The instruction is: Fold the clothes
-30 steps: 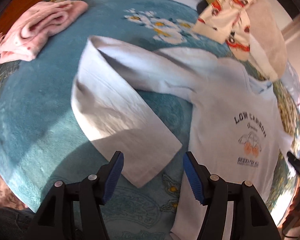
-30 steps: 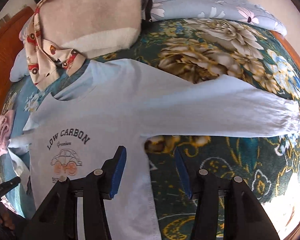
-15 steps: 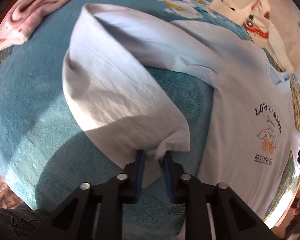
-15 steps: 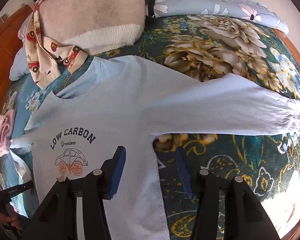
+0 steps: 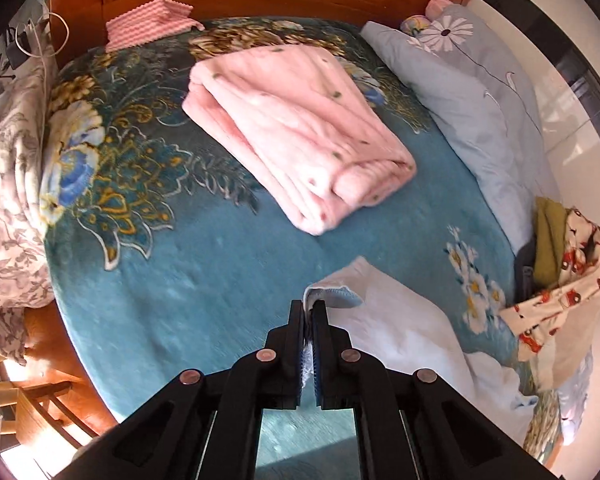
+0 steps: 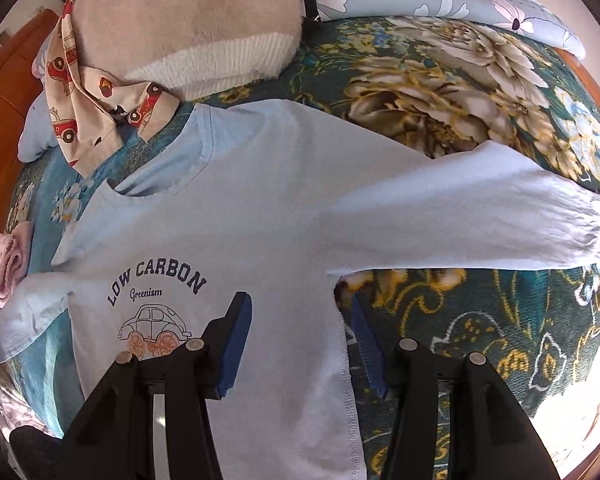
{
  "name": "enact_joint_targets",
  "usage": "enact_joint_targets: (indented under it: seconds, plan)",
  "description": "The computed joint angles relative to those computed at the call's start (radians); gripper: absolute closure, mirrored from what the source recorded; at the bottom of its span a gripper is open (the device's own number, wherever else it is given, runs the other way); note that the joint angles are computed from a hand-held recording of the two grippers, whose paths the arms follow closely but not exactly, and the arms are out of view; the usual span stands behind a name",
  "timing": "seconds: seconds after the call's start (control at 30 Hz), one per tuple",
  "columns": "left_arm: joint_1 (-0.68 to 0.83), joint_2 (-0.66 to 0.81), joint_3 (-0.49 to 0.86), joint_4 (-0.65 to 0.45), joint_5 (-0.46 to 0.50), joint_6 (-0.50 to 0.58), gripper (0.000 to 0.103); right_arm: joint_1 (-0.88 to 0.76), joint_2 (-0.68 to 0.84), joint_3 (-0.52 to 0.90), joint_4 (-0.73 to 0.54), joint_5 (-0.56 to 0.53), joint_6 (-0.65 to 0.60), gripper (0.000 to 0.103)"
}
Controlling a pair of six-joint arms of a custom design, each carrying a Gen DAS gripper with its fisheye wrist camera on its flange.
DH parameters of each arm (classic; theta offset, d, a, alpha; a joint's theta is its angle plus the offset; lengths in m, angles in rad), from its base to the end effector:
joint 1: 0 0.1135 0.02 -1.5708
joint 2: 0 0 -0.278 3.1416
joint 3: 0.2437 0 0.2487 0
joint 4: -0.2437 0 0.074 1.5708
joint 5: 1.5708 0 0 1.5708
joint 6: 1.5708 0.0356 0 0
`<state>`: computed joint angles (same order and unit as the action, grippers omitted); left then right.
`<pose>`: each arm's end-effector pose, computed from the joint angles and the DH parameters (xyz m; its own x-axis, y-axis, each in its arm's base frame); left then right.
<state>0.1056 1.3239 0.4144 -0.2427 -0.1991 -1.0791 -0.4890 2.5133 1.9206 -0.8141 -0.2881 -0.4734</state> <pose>0.1901 0.0272 0.1300 -0.2674 -0.8973 -0.3512 -0.8875 0.3713 -0.2730 0.4429 -0.2242 0.0852 -0.9618 0.0167 -0.2731 -0.0327 0.9840 0.1750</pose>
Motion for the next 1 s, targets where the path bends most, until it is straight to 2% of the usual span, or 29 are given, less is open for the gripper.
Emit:
enact_joint_targets:
  seconds: [0.07,0.17,0.27,0.33,0.4,0.5,0.57,0.6,0.73,0.77,0.87,1.0]
  plan:
    - [0.049,0.030,0.016,0.007,-0.011,0.070,0.099,0.006,-0.007,-0.017,0.008,0.007,-0.002,0.051]
    - [0.069,0.203,0.094,-0.009,-0.056,0.147,0.099,0.006,-0.007,-0.012,0.002,0.015,-0.006,0.051]
    - [0.081,0.275,0.087,0.001,-0.026,0.097,0.099,-0.003,0.003,0.020,-0.018,0.016,0.000,0.051]
    - [0.065,0.258,0.067,0.010,-0.003,0.049,0.099,-0.010,0.009,0.039,-0.024,0.021,-0.002,0.051]
    - [0.024,0.171,0.072,0.001,0.023,0.034,0.099,-0.013,0.018,0.053,-0.021,0.034,-0.004,0.051]
    - [-0.092,0.031,0.153,-0.012,0.054,0.013,0.099,-0.012,0.042,0.083,-0.030,0.037,0.011,0.051]
    - [-0.192,0.010,0.237,0.052,0.095,0.018,0.099,-0.008,0.056,0.100,-0.043,0.020,0.028,0.051]
    - [-0.241,0.028,0.278,0.119,0.131,0.020,0.099,-0.005,0.058,0.102,-0.047,0.007,0.034,0.051]
    - [-0.381,0.267,0.474,0.438,0.344,-0.015,0.099,-0.005,0.054,0.096,-0.057,-0.038,0.038,0.051]
    - [-0.419,0.350,0.561,0.438,0.358,-0.006,0.099,-0.008,0.050,0.090,-0.055,-0.047,0.035,0.051]
    - [-0.518,0.605,0.874,0.322,0.388,0.044,0.099,-0.032,0.036,0.068,-0.038,-0.059,0.015,0.051]
    - [-0.609,0.924,1.240,0.219,0.458,-0.014,0.099,-0.090,0.049,0.076,-0.028,-0.055,0.001,0.051]
